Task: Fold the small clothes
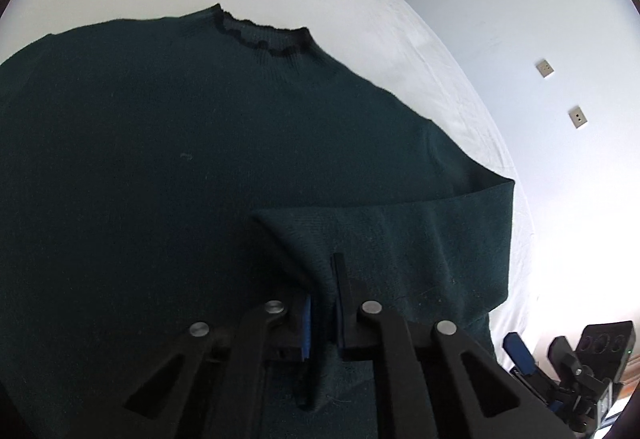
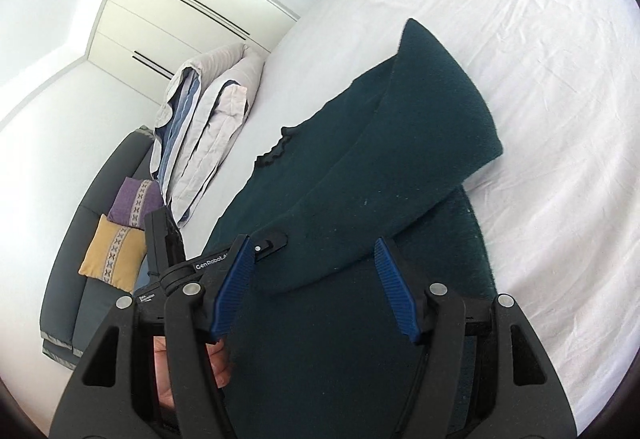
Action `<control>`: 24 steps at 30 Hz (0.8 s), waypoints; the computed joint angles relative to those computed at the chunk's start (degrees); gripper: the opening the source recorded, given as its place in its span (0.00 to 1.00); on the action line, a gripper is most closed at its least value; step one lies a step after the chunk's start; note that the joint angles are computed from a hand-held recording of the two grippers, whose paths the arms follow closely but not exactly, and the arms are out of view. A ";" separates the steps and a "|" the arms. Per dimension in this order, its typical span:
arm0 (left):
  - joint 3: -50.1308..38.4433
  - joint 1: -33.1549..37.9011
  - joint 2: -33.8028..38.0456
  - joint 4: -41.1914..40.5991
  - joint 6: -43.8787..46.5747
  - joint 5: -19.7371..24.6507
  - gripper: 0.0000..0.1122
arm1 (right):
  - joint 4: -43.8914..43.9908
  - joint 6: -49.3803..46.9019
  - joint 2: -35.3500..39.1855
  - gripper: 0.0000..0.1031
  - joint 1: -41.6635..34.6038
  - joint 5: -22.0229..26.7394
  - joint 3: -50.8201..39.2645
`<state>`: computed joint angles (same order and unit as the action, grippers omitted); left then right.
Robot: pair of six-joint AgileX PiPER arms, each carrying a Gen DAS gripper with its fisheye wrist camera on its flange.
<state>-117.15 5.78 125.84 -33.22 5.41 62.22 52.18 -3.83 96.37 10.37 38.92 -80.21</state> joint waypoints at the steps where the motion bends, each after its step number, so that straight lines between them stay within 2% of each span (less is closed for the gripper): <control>1: 0.48 0.31 -0.97 0.14 0.97 -0.83 0.08 | 0.72 -0.42 -0.14 0.60 -0.50 -0.02 0.59; 8: 3.34 6.43 -6.19 -3.24 5.95 -8.95 0.07 | 3.48 -0.70 0.26 0.61 -3.51 -0.67 0.98; 14: -1.42 11.84 -1.06 -3.18 4.81 -7.66 0.07 | 4.25 3.56 4.83 0.61 -7.00 2.65 -4.88; 18: -3.15 10.51 1.56 -1.45 4.20 -7.22 0.08 | 7.40 6.38 9.50 0.60 -8.59 5.13 -8.40; 21: -0.87 10.84 1.49 -2.38 6.30 -7.90 0.08 | 8.95 9.78 13.34 0.60 -9.00 8.52 -11.55; 24: 0.31 10.75 1.78 -3.66 7.38 -8.51 0.08 | 10.40 9.72 16.38 0.61 -8.21 9.86 -14.61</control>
<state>-116.85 16.53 127.62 -36.88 12.79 53.70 62.59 5.88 112.75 2.16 48.78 -94.82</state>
